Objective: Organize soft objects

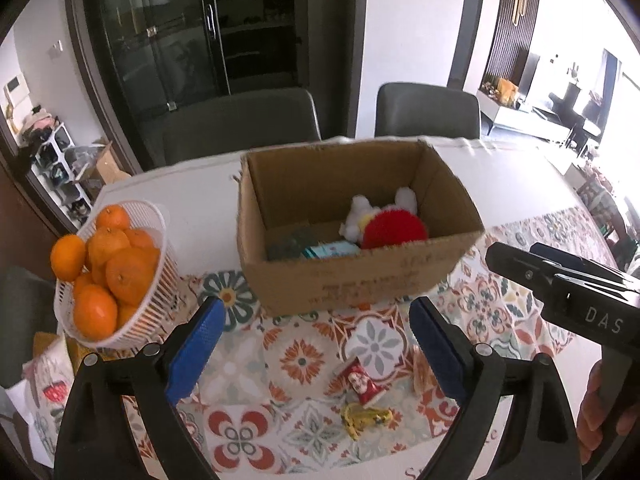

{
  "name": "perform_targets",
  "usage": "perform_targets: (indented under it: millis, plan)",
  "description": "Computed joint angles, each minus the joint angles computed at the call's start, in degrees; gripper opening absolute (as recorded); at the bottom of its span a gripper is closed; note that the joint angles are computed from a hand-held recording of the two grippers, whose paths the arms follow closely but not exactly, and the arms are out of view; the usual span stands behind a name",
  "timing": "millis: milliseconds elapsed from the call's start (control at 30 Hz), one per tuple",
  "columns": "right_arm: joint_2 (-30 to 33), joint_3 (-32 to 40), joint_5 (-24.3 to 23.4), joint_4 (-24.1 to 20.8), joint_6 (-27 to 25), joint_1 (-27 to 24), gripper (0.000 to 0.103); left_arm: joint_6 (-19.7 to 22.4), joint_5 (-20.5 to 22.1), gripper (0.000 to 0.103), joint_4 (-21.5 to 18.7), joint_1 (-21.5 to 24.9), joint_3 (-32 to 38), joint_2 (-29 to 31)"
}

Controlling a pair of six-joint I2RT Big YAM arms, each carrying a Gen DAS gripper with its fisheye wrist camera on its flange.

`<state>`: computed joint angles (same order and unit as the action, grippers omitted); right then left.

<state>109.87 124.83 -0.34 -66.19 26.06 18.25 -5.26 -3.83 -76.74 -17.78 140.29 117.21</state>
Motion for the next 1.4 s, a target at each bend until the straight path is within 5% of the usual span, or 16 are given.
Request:
perform_targets:
  millis: [400, 800, 1400]
  plan:
    - [-1.78, -7.21, -0.4, -1.72, 1.95, -0.19, 0.075, -3.35, 0.02, 0.094, -0.08, -0.89, -8.35, -2.19]
    - [-0.26, -10.24, -3.59, -5.58, 3.45, -0.52, 0.075, -5.55, 3.69, 0.094, -5.13, -0.49, -7.97, 0.95]
    - [2.65, -11.52, -7.38, -9.27, 2.8, -1.54, 0.075, -8.73, 8.95, 0.093, -18.38, -0.48, 8.56, 13.98]
